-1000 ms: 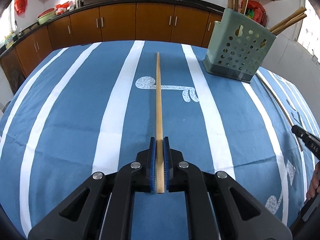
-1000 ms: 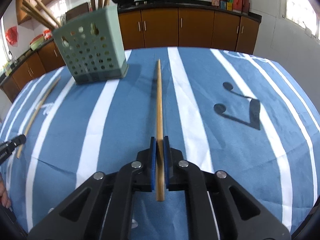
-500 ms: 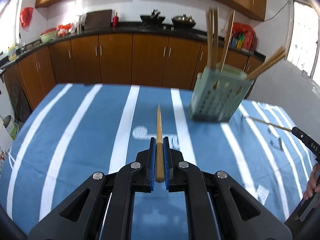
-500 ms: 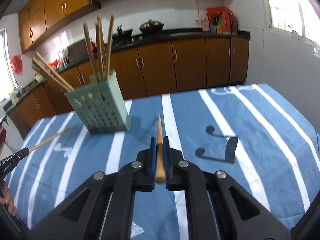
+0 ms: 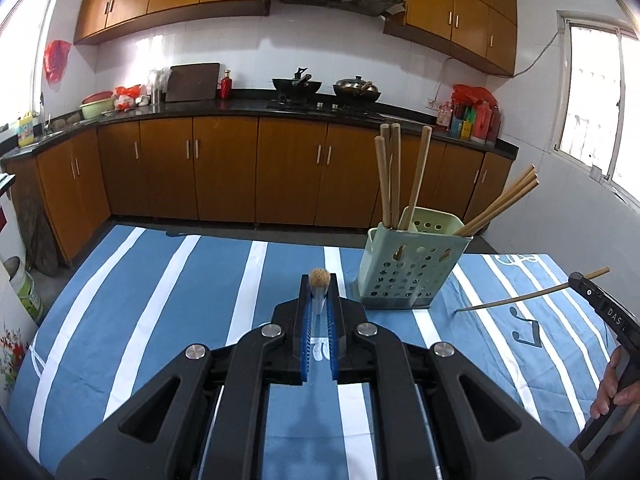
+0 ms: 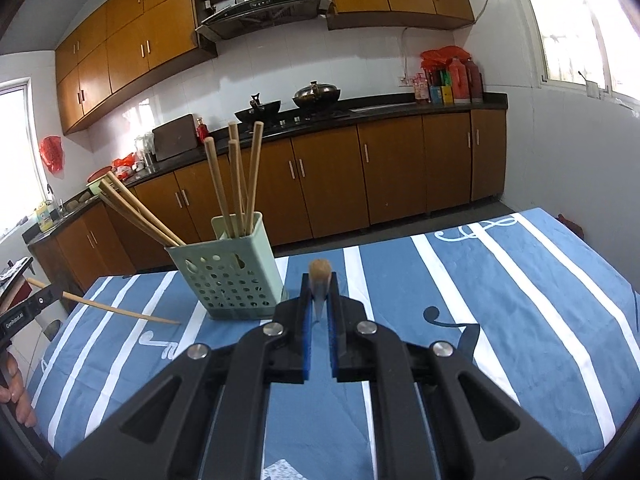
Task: Organize utensils
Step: 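Lift both held chopsticks upright over the green basket with both tools, then lower the left tool's chopstick into the basket and open it while the right tool releases its own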
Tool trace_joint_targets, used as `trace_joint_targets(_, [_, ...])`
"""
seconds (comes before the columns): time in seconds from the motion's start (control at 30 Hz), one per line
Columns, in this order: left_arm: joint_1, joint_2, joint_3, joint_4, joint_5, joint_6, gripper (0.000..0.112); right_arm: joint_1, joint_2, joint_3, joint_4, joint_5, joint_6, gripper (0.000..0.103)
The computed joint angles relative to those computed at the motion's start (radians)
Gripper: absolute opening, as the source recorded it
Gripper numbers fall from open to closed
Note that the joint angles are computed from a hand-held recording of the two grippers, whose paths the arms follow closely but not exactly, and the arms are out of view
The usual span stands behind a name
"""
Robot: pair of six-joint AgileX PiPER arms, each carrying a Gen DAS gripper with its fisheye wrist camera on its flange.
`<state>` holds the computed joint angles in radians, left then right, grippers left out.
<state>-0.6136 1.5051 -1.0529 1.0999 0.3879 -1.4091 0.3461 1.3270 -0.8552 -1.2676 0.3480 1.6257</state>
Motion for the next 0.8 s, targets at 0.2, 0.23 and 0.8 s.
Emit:
trace_joint_targets(0.2, [-0.003,-0.001,-0.007,0.0,-0.005,0.005,0.007,0.006,-0.006,-0.016,0.017,0.001,-0.026,0.008])
trace_joint_targets(0.23, [-0.002,-0.002,-0.01,-0.008,-0.007,0.015,0.007,0.005,-0.01,-0.022,0.038,-0.004,-0.05,0.008])
trace_joint_targets(0.8, [-0.044,-0.026,-0.225,-0.055,-0.02,0.147,0.007,0.014,-0.111,-0.308,0.714,-0.044,-0.801,0.008])
